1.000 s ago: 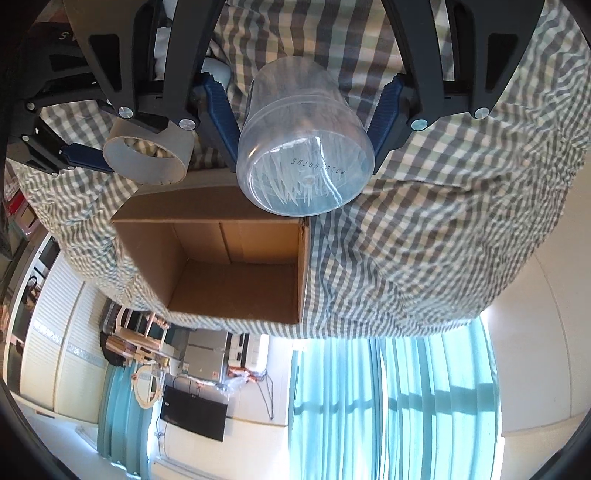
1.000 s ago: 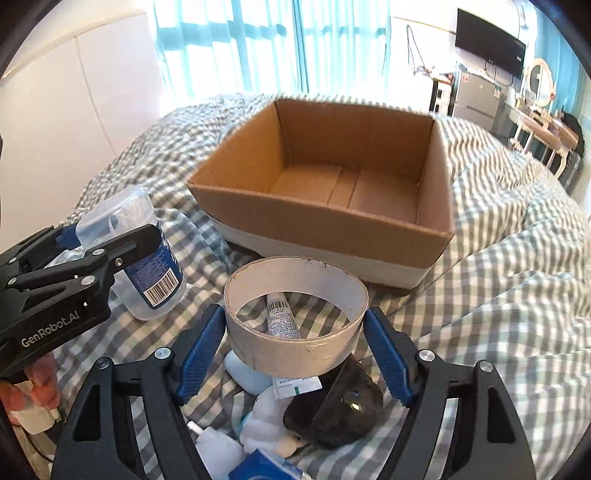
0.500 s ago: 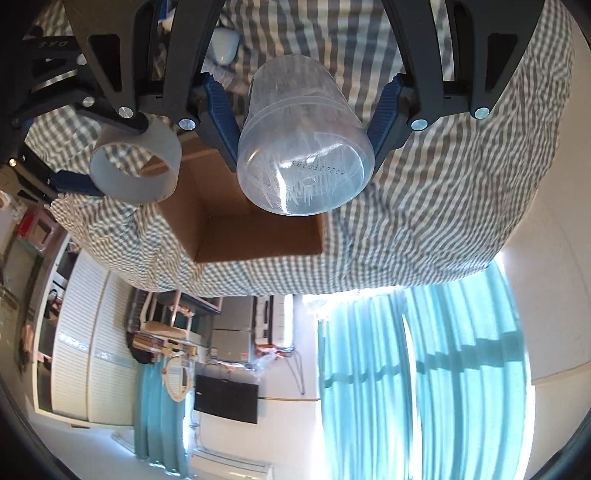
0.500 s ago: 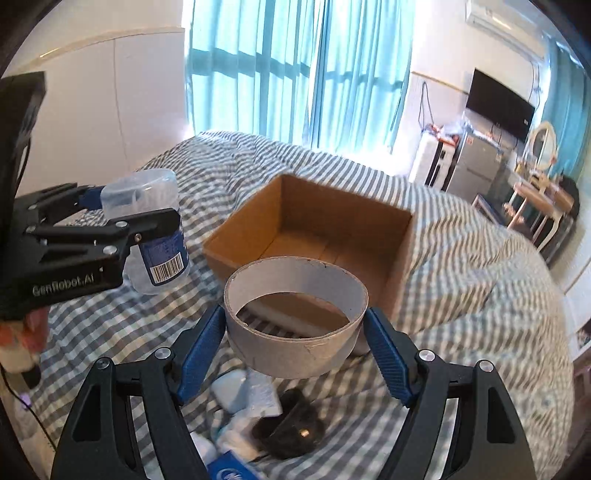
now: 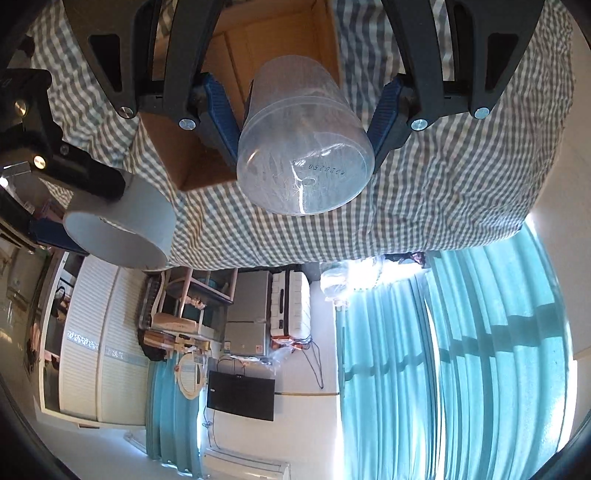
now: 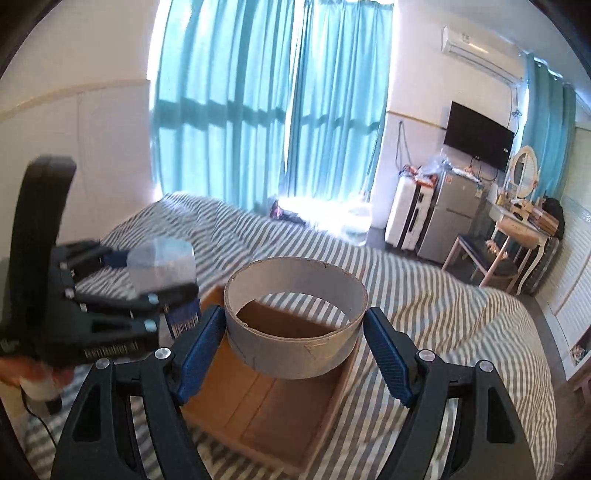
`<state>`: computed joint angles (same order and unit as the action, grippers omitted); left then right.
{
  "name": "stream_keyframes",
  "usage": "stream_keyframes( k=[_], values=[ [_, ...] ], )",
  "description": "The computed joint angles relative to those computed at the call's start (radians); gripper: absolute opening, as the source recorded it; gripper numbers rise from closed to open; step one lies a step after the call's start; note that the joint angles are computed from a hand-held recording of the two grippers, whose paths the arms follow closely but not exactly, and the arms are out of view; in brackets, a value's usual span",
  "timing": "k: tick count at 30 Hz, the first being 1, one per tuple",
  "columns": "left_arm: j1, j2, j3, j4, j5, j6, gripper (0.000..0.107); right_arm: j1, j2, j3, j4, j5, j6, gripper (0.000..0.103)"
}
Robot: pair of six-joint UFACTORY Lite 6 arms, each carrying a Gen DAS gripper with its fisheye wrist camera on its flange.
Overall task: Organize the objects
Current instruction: 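Carry the swab canister and tape roll into the box and release both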
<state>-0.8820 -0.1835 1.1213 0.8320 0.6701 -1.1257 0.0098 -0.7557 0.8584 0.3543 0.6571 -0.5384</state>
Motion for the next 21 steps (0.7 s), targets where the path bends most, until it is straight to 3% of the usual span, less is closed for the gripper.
stream_keyframes(
  k=[3,6,11,15,21],
  values=[
    [0.041,0.066,0.002,0.054,-0.052,-0.077,0.066,-0.019,0.111,-0.006,0.072,-0.102,-0.059,0.077],
    [0.028,0.124,-0.039,0.145,-0.032,-0.208,0.066,-0.083,0.199,-0.055,0.212,-0.118,-0.181,0.077],
    [0.049,0.075,-0.18,0.179,-0.215,-0.251,0.066,-0.087,0.255,-0.166,0.311,-0.205,-0.341,0.077],
    [-0.013,0.107,-0.21,0.354,-0.13,-0.388,0.066,-0.129,0.303,-0.174,0.434,-0.169,-0.457,0.077],
    [-0.002,0.1,-0.29,0.423,-0.2,-0.5,0.066,-0.158,0.262,-0.26,0.553,-0.172,-0.577,0.077]
  ],
)
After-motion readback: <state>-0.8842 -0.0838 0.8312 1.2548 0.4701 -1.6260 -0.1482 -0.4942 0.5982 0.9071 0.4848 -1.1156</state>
